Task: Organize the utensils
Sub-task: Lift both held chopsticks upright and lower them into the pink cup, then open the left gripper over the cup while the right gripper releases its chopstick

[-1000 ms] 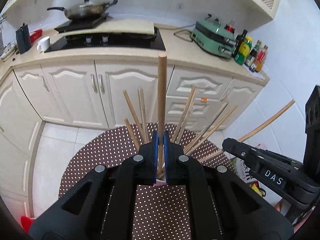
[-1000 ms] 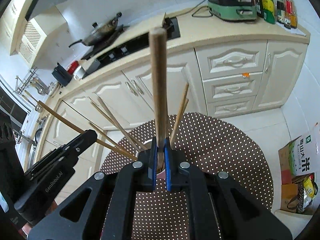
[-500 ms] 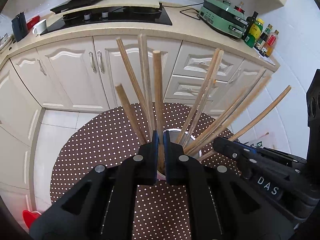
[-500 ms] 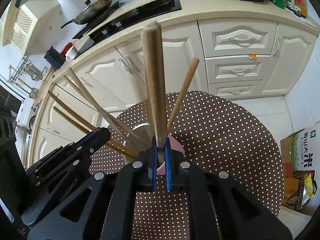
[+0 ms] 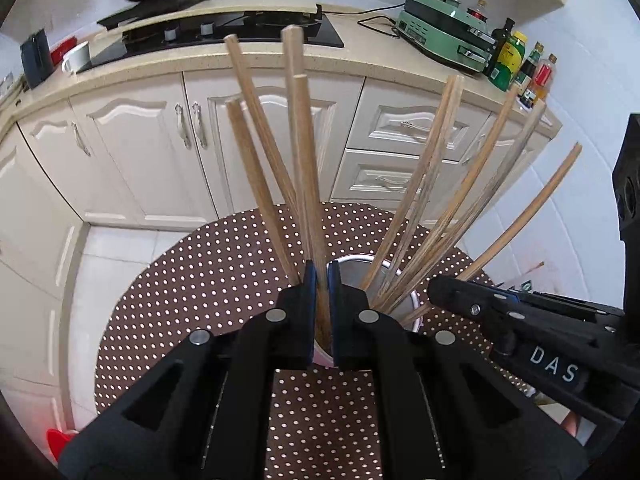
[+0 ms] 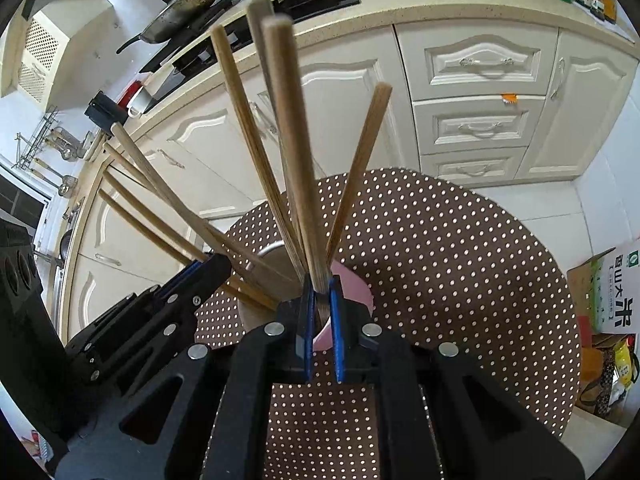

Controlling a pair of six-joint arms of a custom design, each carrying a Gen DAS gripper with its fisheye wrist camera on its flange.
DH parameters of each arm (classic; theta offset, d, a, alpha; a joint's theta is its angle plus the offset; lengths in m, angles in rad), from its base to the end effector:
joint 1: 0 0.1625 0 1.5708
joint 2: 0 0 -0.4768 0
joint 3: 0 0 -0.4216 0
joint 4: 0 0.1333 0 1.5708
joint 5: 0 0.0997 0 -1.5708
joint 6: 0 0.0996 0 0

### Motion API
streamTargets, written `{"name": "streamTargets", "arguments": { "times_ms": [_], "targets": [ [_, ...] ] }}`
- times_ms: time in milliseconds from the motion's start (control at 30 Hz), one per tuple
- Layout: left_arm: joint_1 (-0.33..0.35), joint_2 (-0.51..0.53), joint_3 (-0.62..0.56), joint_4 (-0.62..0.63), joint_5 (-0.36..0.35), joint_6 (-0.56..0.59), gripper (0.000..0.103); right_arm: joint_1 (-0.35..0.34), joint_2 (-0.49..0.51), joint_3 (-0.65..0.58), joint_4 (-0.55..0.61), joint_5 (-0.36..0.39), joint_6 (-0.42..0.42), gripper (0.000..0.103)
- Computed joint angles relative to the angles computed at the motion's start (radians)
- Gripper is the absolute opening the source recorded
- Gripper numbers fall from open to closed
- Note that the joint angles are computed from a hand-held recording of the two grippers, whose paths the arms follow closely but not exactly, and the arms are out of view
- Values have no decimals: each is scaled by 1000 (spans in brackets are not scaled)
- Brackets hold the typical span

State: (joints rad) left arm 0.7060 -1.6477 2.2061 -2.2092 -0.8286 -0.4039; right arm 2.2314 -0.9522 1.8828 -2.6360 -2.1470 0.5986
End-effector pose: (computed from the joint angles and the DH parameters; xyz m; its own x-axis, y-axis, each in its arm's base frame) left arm -0.1941 -0.4292 0.3493 -0.7756 0.2293 -0.5881 0.4934 0.8013 -0.3383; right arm 0.4541 -0.4556 0.1434 -0.9267 0.0636 0.3704 -0.1039 0.9038 -0.4151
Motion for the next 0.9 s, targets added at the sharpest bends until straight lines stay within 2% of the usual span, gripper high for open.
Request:
{"name": "streamTargets", "arguments": {
  "times_ms": [167,333,600,800,867,900],
  "targets": [
    [-15,0,7,7,21,2,8,1,-8,10,4,27,17,11],
    [-23,-7,3,50,18,-28,8,14,-18,19,11,11,24,33],
    [-52,-36,8,128,28,-82,9,32,-49,50,21,-9,67,48],
    [-77,-67,16,185,23,-122,9,50,-69,70,30,-22,104,53],
    [-89,-79,18,210,24,-141,15,56,-77,79,34,-27,117,55],
    [-97,-87,20,217,26,-152,25,60,-82,84,38,-30,127,56]
  ]
}}
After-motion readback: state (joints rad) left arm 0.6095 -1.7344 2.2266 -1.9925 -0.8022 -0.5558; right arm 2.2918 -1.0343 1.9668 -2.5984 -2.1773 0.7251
